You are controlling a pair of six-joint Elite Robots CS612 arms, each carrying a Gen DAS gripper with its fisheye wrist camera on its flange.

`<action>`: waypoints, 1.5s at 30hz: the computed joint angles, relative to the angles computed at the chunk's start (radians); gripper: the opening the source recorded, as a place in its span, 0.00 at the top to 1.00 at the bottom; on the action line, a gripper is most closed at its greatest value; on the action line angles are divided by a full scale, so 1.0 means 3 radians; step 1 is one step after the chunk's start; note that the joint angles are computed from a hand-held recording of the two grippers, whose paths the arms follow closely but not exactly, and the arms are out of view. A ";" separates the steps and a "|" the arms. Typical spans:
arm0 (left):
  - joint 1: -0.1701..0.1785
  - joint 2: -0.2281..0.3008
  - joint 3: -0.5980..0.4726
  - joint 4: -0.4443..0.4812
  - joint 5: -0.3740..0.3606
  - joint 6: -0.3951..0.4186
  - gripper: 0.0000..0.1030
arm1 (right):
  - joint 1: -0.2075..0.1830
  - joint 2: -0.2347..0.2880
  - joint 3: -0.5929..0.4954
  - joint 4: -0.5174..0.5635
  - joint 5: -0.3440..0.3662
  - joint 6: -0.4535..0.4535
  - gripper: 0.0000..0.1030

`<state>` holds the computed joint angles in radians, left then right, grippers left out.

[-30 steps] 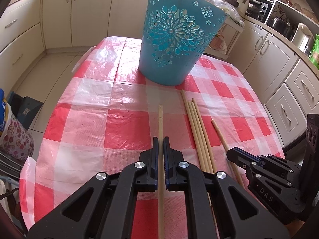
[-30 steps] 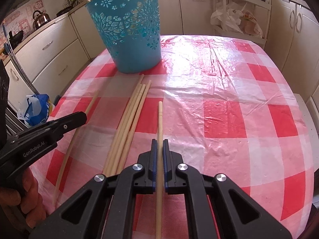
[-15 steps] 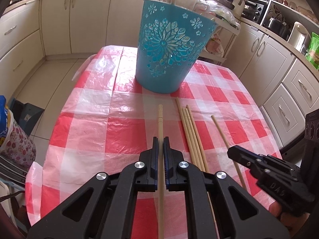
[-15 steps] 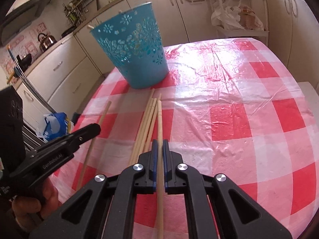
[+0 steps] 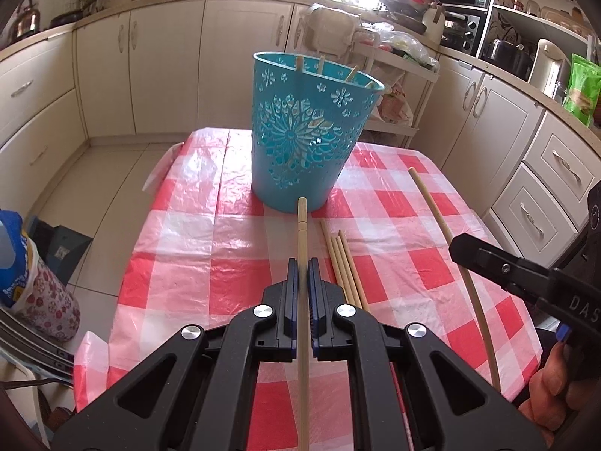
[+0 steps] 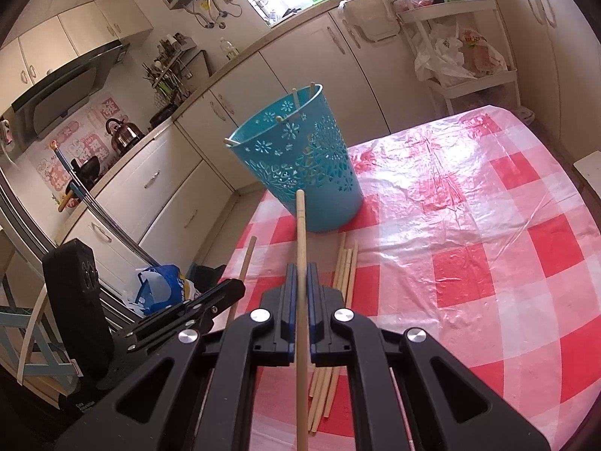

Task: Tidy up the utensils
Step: 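Lift both held chopsticks and carry them above the teal basket, then open both grippers to drop the chopsticks into the teal basket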

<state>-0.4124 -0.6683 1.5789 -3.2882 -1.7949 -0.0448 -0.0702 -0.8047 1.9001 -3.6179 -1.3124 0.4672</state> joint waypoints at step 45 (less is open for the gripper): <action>0.0061 0.1046 -0.2330 -0.0488 -0.0083 -0.0952 0.95 | 0.0039 0.0779 -0.1779 -0.0294 -0.0747 0.0029 0.94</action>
